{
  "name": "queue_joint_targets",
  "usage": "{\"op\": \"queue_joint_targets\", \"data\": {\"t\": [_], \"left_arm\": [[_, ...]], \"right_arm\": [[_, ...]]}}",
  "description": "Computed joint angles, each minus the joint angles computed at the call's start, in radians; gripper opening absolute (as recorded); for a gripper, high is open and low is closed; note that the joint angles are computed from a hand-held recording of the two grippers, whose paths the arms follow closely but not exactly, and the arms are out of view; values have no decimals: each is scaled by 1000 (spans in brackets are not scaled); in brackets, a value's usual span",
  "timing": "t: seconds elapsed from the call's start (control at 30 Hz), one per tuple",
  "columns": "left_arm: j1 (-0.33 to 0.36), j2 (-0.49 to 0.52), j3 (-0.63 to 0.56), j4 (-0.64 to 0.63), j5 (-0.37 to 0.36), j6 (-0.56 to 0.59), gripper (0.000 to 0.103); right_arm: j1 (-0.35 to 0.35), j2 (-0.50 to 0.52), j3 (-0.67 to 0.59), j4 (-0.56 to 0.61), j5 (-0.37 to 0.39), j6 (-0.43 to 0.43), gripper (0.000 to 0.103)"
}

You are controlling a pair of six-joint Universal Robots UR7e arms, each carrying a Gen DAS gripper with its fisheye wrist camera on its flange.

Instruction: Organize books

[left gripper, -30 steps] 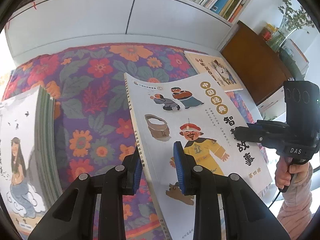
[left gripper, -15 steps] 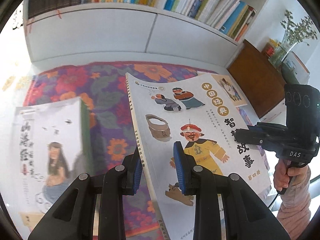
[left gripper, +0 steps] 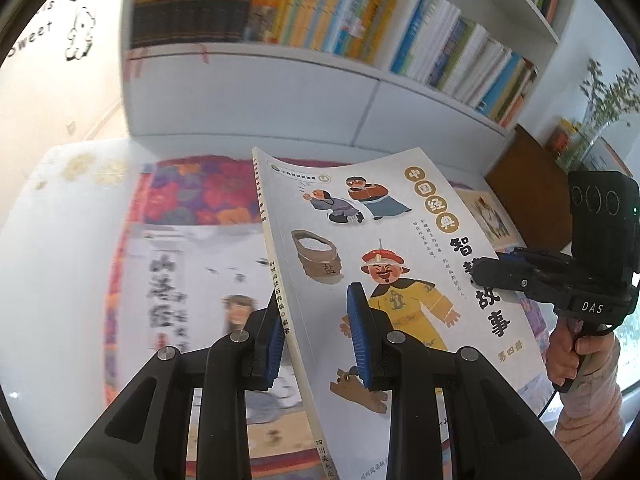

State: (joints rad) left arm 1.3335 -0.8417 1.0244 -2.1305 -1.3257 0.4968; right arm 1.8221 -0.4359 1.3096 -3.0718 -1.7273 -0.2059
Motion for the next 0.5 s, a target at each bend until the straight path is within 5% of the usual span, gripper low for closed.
{"op": "queue_joint_targets", "data": {"t": [0.5], "left_arm": [[92,88,-176,60,51,-52,28]], "right_arm": [[12,241,-354,178,36,7,18]]}}
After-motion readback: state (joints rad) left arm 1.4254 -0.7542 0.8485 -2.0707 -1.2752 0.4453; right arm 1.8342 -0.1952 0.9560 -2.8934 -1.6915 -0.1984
